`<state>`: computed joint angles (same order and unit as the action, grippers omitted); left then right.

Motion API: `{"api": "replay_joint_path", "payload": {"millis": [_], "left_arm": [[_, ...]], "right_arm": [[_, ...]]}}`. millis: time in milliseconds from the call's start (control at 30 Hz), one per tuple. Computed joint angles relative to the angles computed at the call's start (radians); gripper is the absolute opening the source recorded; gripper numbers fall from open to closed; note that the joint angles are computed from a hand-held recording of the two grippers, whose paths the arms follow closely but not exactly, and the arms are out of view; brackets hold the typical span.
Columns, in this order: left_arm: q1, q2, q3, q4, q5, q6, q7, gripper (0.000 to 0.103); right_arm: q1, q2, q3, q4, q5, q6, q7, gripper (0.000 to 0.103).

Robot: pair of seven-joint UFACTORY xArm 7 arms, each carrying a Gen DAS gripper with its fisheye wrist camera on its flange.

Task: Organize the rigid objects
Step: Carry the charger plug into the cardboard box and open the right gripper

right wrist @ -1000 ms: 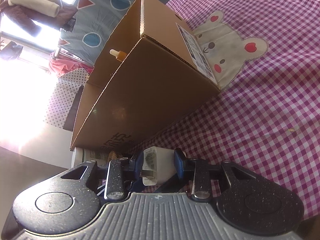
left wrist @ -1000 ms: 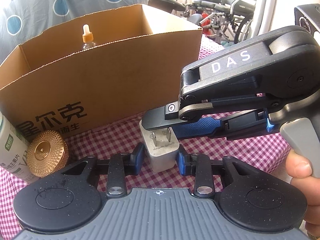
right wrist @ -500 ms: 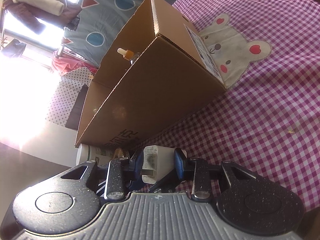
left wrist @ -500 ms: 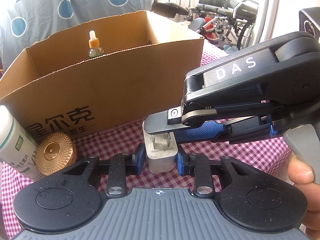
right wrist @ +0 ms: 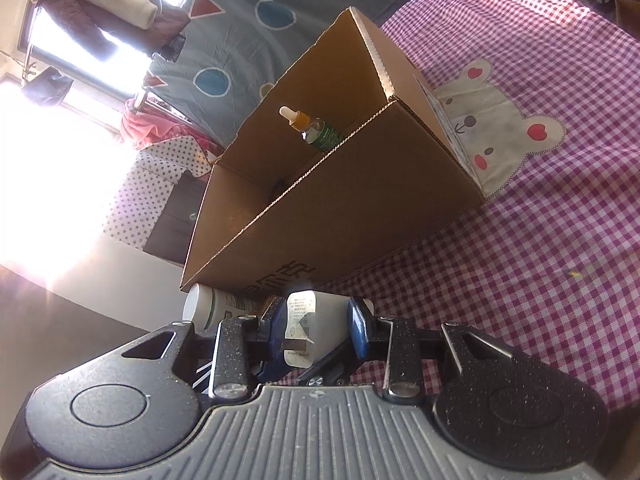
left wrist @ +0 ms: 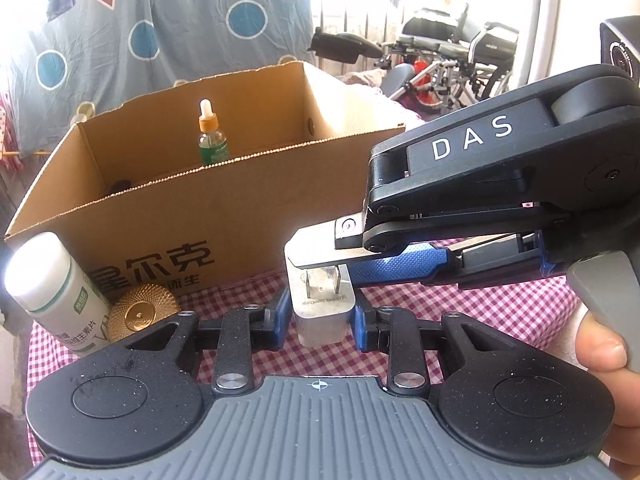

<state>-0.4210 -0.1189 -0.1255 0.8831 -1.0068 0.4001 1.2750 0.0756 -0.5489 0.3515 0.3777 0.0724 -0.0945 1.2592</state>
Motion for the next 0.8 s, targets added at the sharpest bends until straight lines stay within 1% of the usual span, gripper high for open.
{"api": "replay_joint_path", "payload": {"millis": [67, 167, 367, 533, 667, 800], "left_arm": [[0.0, -0.012, 0.004, 0.0, -0.013, -0.002, 0.01, 0.03], [-0.003, -0.03, 0.009, 0.002, -0.02, -0.006, 0.017, 0.03], [-0.016, -0.052, 0.02, 0.022, -0.029, -0.036, 0.014, 0.03], [-0.026, -0.047, 0.024, 0.064, -0.03, -0.06, -0.001, 0.03], [-0.029, -0.021, 0.018, 0.113, -0.022, -0.077, -0.018, 0.029], [-0.019, 0.023, 0.004, 0.173, 0.011, -0.073, -0.063, 0.03]], "right_arm": [[-0.032, -0.012, 0.034, 0.021, -0.01, 0.018, 0.005, 0.036], [-0.052, -0.023, 0.052, 0.037, -0.025, 0.021, 0.009, 0.036], [-0.066, -0.037, 0.05, 0.069, -0.052, 0.009, -0.019, 0.037], [-0.086, -0.025, 0.045, 0.123, -0.077, 0.006, -0.073, 0.037], [-0.081, -0.005, 0.011, 0.165, -0.09, 0.015, -0.131, 0.037], [-0.045, 0.031, -0.061, 0.206, -0.093, 0.028, -0.205, 0.037]]}}
